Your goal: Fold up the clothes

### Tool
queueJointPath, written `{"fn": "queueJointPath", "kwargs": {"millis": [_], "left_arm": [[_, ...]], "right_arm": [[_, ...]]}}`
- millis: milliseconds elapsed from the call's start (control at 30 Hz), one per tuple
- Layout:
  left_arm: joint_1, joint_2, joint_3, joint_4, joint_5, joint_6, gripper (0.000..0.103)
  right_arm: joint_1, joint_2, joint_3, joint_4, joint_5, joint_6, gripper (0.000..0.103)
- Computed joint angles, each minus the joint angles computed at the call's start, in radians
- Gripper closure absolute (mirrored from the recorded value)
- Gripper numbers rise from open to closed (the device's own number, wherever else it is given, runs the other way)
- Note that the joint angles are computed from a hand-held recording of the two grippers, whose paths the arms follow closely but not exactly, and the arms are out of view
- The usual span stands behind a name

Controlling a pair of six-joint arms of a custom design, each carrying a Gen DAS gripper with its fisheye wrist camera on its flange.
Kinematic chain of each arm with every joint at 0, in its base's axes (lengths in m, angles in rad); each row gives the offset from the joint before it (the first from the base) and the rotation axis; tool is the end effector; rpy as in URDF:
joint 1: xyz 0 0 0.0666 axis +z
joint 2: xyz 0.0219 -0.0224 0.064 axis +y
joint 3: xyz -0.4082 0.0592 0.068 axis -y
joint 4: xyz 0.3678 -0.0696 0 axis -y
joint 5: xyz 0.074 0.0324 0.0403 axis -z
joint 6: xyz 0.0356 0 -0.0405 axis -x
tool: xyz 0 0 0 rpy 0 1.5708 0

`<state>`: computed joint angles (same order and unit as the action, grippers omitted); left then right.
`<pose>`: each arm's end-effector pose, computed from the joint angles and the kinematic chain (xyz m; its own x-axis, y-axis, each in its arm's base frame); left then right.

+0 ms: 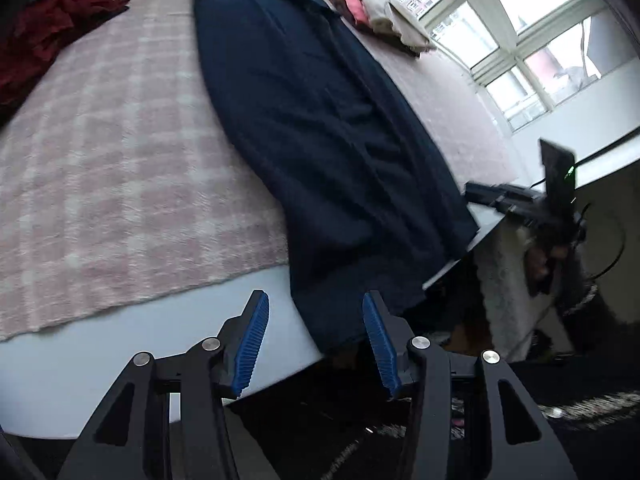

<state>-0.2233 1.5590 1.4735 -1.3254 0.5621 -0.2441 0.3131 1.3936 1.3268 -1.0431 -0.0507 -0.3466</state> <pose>0.4520 -0.1225 0.4053 -0.8689 0.4070 -0.2817 0.4948 0.7296 -0.4721 0.4110 0.1345 0.4216 -0.9132 0.0609 -0.4029 -0.0200 0.9808 0.1938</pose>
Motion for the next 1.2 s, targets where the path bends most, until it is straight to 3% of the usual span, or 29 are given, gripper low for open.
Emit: {"fn": "queueJointPath", "kwargs": {"millis": [233, 300, 367, 400, 433, 467, 500, 667, 767, 900, 1033, 1133, 1200], "left_arm": [[-0.064, -0.018, -0.059, 0.062, -0.05, 0.032, 0.057], [-0.075, -0.027, -0.072, 0.09, -0.056, 0.066, 0.059], [-0.085, -0.034, -0.085, 0.116, -0.062, 0.103, 0.075], [-0.087, -0.034, -0.091, 0.124, -0.058, 0.122, 0.1], [-0.087, -0.035, -0.098, 0.134, -0.053, 0.138, 0.1], [-0.085, -0.038, -0.104, 0.143, -0.041, 0.152, 0.1], [-0.081, -0.042, -0.107, 0.146, -0.02, 0.161, 0.1], [-0.029, -0.078, -0.078, 0.098, 0.036, 0.177, 0.1], [0.01, -0.096, -0.076, 0.08, 0.045, 0.179, 0.1], [-0.012, -0.075, -0.11, 0.063, -0.034, 0.145, 0.1], [-0.023, -0.07, -0.11, 0.043, -0.082, 0.118, 0.099], [-0.014, -0.075, -0.083, -0.001, -0.094, 0.107, 0.092], [-0.016, -0.093, -0.075, 0.004, -0.125, 0.104, 0.083]], "right_arm": [[-0.02, -0.037, -0.09, 0.026, 0.031, -0.039, 0.071], [-0.025, -0.04, -0.103, 0.041, 0.012, -0.048, 0.061], [-0.021, -0.046, -0.113, 0.066, 0.004, -0.054, 0.058], [-0.018, -0.049, -0.12, 0.083, -0.007, -0.051, 0.058], [-0.016, -0.052, -0.129, 0.101, -0.02, -0.047, 0.059], [-0.015, -0.051, -0.133, 0.117, -0.045, -0.041, 0.072], [-0.018, -0.041, -0.126, 0.116, -0.08, -0.036, 0.101], [-0.036, -0.033, -0.063, 0.078, -0.144, 0.011, 0.1], [-0.027, -0.034, -0.04, 0.06, -0.108, 0.036, 0.1], [0.007, 0.039, -0.018, 0.007, -0.096, 0.085, 0.1], [0.034, 0.065, 0.026, -0.05, -0.011, 0.134, 0.099], [0.05, 0.061, 0.063, -0.096, 0.056, 0.13, 0.09], [0.062, 0.032, 0.058, -0.059, 0.077, 0.12, 0.079]]}}
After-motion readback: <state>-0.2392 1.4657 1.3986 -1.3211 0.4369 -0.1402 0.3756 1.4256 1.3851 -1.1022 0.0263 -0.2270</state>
